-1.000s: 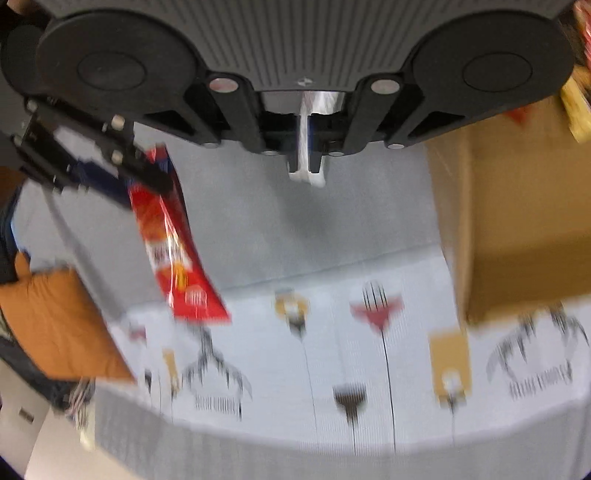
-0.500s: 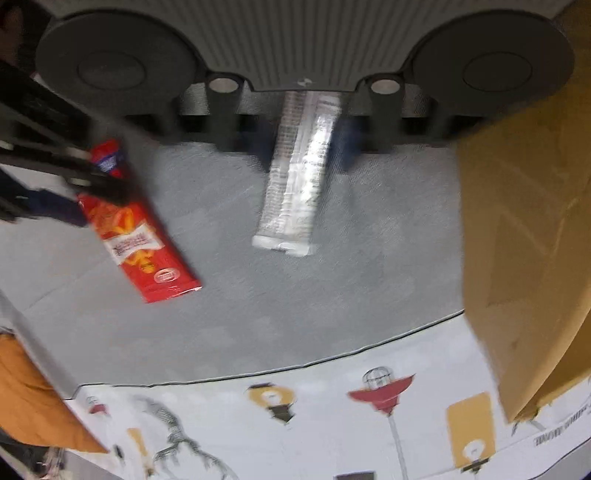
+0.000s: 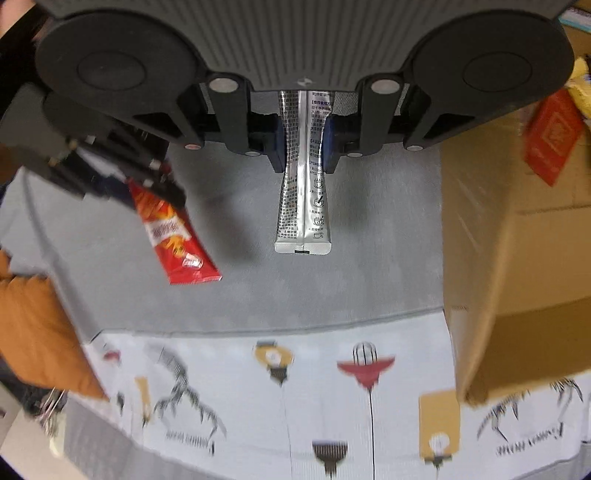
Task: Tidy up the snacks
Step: 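Carry the silver packet and red spicy packet over the box with both tools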
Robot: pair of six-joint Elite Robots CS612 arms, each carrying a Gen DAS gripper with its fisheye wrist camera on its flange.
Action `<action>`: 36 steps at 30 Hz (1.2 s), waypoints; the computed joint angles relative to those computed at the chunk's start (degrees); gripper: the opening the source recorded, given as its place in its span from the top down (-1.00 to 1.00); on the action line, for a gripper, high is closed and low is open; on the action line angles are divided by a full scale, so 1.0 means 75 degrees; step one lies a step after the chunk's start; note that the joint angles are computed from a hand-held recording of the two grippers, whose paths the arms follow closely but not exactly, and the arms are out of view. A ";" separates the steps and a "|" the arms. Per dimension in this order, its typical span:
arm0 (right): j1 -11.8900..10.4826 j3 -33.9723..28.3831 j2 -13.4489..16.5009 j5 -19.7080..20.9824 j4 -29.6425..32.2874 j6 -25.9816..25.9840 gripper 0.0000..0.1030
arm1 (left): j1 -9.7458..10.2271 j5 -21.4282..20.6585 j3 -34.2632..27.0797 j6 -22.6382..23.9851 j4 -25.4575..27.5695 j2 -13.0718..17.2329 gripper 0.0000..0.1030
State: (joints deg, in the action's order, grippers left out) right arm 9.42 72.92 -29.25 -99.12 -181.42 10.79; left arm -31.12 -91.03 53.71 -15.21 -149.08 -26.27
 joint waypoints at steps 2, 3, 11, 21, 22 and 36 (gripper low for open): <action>0.0048 0.0134 -0.0137 0.0008 -0.0201 -0.0001 0.24 | 0.0005 0.0159 0.0254 0.0010 -0.0322 -0.0215 0.56; 0.0076 0.0195 -0.0209 0.0039 -0.0288 0.0001 0.24 | 0.0007 0.0249 0.0376 0.0031 -0.0454 -0.0314 0.56; 0.0438 0.0356 -0.0789 0.0424 -0.1061 -0.0066 0.24 | 0.0067 0.1119 0.1877 0.0334 -0.2474 -0.1428 0.56; 0.0896 -0.0035 -0.1159 0.1383 -0.1887 -0.0321 0.24 | 0.0381 0.1661 0.3441 0.0052 -0.4870 -0.2502 0.56; 0.0941 -0.0148 -0.1121 0.1464 -0.1771 -0.0361 0.24 | 0.0429 0.1708 0.3535 0.0053 -0.4929 -0.2539 0.56; 0.1469 -0.1786 -0.0089 0.1330 0.0873 -0.0752 0.24 | 0.1333 0.0566 0.3451 -0.0931 -0.3631 -0.1940 0.56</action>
